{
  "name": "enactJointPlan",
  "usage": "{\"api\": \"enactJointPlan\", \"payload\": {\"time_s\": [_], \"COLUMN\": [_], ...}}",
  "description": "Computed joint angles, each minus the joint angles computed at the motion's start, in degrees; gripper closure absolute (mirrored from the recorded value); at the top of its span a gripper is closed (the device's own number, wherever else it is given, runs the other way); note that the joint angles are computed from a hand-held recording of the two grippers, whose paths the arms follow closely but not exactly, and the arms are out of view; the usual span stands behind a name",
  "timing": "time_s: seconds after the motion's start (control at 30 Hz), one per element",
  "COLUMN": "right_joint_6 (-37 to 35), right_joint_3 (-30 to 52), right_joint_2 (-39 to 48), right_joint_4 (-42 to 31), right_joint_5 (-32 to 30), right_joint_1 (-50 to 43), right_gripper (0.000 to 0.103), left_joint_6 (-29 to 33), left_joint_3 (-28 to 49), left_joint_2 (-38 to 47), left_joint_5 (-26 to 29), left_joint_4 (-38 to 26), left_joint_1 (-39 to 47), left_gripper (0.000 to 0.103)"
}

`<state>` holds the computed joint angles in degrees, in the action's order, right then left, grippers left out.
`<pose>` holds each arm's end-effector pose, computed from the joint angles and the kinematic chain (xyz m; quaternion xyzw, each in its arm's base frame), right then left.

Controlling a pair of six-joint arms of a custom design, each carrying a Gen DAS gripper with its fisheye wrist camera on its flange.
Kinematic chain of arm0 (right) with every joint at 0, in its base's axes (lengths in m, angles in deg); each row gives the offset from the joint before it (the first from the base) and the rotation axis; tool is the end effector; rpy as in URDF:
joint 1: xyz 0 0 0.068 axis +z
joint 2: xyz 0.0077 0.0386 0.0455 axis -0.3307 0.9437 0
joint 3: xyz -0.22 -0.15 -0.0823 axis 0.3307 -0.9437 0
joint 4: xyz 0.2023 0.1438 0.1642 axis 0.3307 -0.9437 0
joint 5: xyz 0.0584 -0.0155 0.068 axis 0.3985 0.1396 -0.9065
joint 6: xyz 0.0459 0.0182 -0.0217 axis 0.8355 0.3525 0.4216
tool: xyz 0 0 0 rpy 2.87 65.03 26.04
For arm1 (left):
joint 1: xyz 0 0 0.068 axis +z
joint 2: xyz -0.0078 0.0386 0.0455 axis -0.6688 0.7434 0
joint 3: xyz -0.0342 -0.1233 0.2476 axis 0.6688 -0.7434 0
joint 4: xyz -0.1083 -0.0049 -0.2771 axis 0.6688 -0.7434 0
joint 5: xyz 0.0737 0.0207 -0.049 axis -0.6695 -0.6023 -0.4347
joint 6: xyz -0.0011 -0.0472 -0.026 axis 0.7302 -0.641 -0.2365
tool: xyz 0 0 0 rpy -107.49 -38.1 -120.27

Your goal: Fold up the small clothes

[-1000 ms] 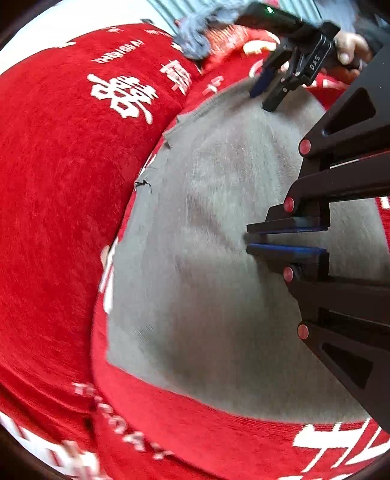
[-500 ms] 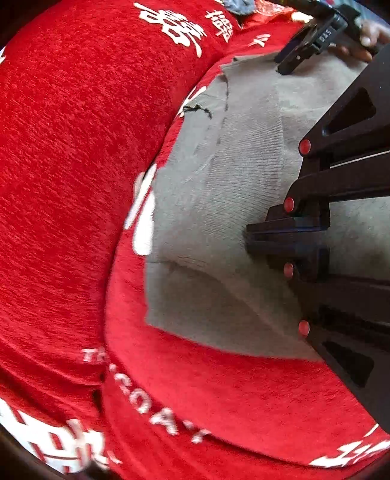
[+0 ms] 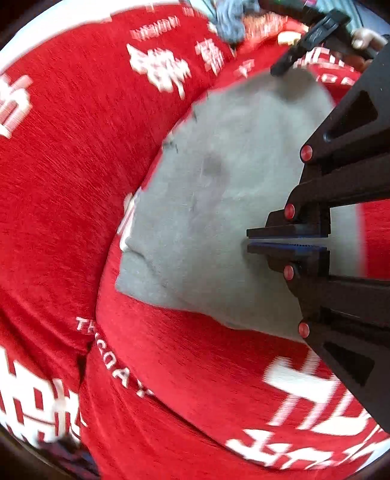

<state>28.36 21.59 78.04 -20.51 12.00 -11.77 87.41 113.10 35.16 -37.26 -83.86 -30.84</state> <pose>0.2209 0.0237 0.1541 0.2176 0.9176 0.0395 0.3304 0.3600 0.0488 0.1421 0.1387 0.9240 -0.2584 0.2454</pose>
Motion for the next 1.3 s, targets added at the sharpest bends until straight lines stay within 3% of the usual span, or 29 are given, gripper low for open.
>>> {"api": "enactJointPlan", "payload": {"time_s": [0.13,0.2,0.27,0.33,0.43,0.57,0.63,0.7,0.83,0.9,0.97,1.07,1.1,1.13,1.17,1.23,1.3], "right_joint_6": [3.91,5.27,6.08,6.37,5.86,3.49,1.70,-0.47,-3.66,-4.96,-5.41,-5.31,-5.20,-5.17,-5.27,-4.98,-3.85], "right_joint_3": [-1.72,-1.39,-0.65,0.43,2.96,9.20,13.53,18.56,31.29,37.18,43.86,51.67,54.90,58.66,61.50,69.52,76.44], "right_joint_2": [-4.93,-5.51,-5.27,-4.48,-1.79,5.67,10.49,16.25,29.97,35.74,41.85,48.91,51.80,54.99,57.25,63.32,68.35], "right_joint_4": [-2.53,-3.62,-4.59,-5.19,-5.40,-4.49,-4.36,-3.82,-5.29,-6.44,-8.15,-10.72,-12.10,-13.88,-15.28,-19.09,-21.87], "right_joint_5": [3.65,5.56,6.51,8.40,9.67,9.48,8.69,6.09,2.02,0.97,-1.19,-3.98,-5.31,-6.13,-6.35,-6.90,-9.21], "right_joint_1": [6.29,9.54,11.88,14.45,16.64,16.71,16.47,15.47,14.02,13.97,13.59,12.82,12.50,12.31,12.28,12.31,12.13], "right_gripper": [0.026,0.026,0.026,0.026,0.026,0.026,0.026,0.026,0.026,0.026,0.026,0.026,0.026,0.026,0.026,0.026,0.026], "left_joint_6": [2.53,-1.36,-4.38,-7.83,-7.76,-7.04,-8.08,-11.50,-14.59,-16.11,-15.00,-15.27,-15.58,-15.83,-15.85,-17.25,-17.94], "left_joint_3": [-15.24,-19.77,-20.40,-18.85,-11.62,-8.16,-2.75,-2.10,6.20,8.73,12.53,10.95,10.03,9.94,10.98,14.93,16.18], "left_joint_2": [-15.07,-18.32,-16.22,-12.23,-2.36,4.57,11.53,13.77,21.36,23.99,27.36,27.46,27.30,27.54,28.60,32.00,33.45], "left_joint_5": [10.42,11.13,3.47,0.46,2.99,-0.03,2.89,8.41,16.55,18.60,19.13,19.24,19.47,19.65,20.23,22.53,25.02], "left_joint_4": [9.29,16.13,21.61,23.62,18.62,21.27,17.90,20.82,16.12,16.95,13.90,18.69,20.47,21.33,20.47,17.38,16.59], "left_joint_1": [7.54,9.77,7.65,6.04,4.60,-0.01,-0.48,0.66,-0.27,-1.05,-2.46,-3.39,-3.54,-3.47,-3.48,-2.78,-1.96], "left_gripper": [0.098,0.006,0.000,0.000,0.000,0.000,0.000,0.000,0.001,0.020,0.044,0.048,0.052,0.063,0.076,0.085,0.087]}}
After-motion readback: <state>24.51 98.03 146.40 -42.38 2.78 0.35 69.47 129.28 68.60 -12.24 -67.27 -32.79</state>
